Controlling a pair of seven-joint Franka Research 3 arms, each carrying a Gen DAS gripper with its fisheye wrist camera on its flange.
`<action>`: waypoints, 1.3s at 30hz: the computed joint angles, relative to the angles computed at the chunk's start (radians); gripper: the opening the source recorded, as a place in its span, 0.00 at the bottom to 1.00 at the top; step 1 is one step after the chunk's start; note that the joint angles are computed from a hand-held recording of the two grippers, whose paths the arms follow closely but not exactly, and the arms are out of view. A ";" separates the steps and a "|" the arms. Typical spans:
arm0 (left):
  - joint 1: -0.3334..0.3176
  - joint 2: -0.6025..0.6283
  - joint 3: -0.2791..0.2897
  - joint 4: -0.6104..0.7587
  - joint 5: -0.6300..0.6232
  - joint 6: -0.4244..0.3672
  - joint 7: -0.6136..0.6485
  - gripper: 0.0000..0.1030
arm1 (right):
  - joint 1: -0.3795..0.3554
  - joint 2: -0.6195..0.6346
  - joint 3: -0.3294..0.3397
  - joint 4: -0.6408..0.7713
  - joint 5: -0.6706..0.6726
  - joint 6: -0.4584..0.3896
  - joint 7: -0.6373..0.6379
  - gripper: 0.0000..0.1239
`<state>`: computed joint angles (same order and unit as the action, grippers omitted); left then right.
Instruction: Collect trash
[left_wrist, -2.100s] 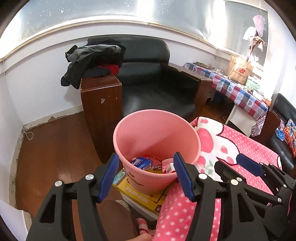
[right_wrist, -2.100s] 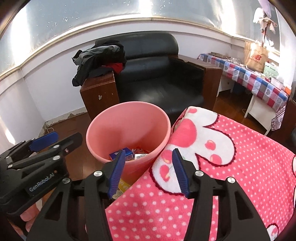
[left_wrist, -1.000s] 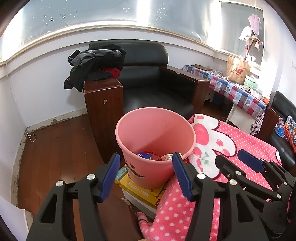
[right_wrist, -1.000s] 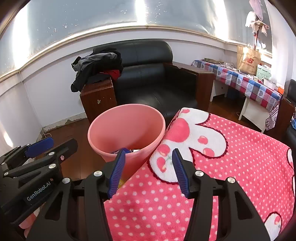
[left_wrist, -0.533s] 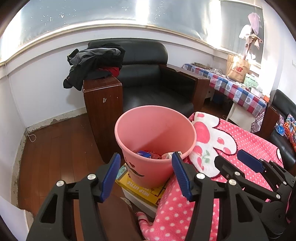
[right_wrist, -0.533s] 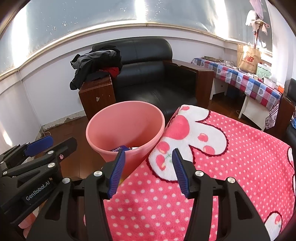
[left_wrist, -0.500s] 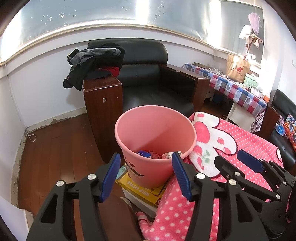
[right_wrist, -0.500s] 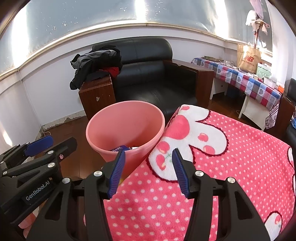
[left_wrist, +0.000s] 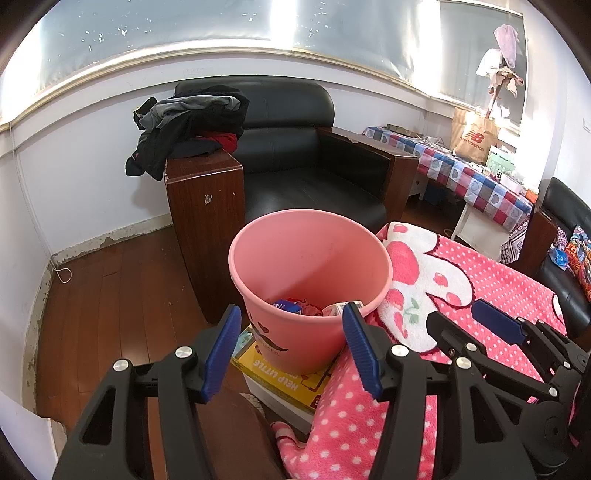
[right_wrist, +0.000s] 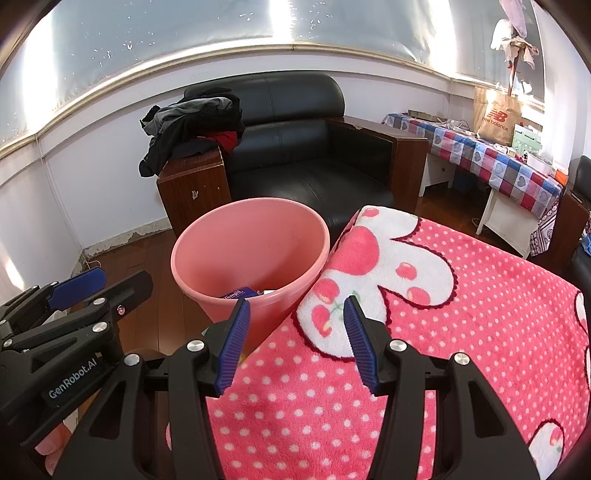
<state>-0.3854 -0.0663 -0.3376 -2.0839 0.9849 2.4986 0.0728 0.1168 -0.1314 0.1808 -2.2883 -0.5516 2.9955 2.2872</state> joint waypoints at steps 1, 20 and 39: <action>0.000 0.000 0.000 0.000 0.000 0.000 0.000 0.55 | 0.000 0.000 0.001 0.000 -0.002 0.000 0.002 0.43; -0.002 0.006 0.002 0.002 0.004 0.003 -0.001 0.54 | -0.030 -0.001 0.015 -0.009 -0.063 0.048 0.073 0.43; -0.008 0.020 0.008 -0.001 0.055 0.005 -0.036 0.54 | -0.199 -0.037 0.127 -0.006 -0.424 0.133 0.439 0.43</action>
<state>-0.3936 -0.0464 -0.3300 -2.0852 1.0400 2.5033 0.0369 -0.0822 -0.1686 0.3074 -2.2941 -0.9759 3.1286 2.7265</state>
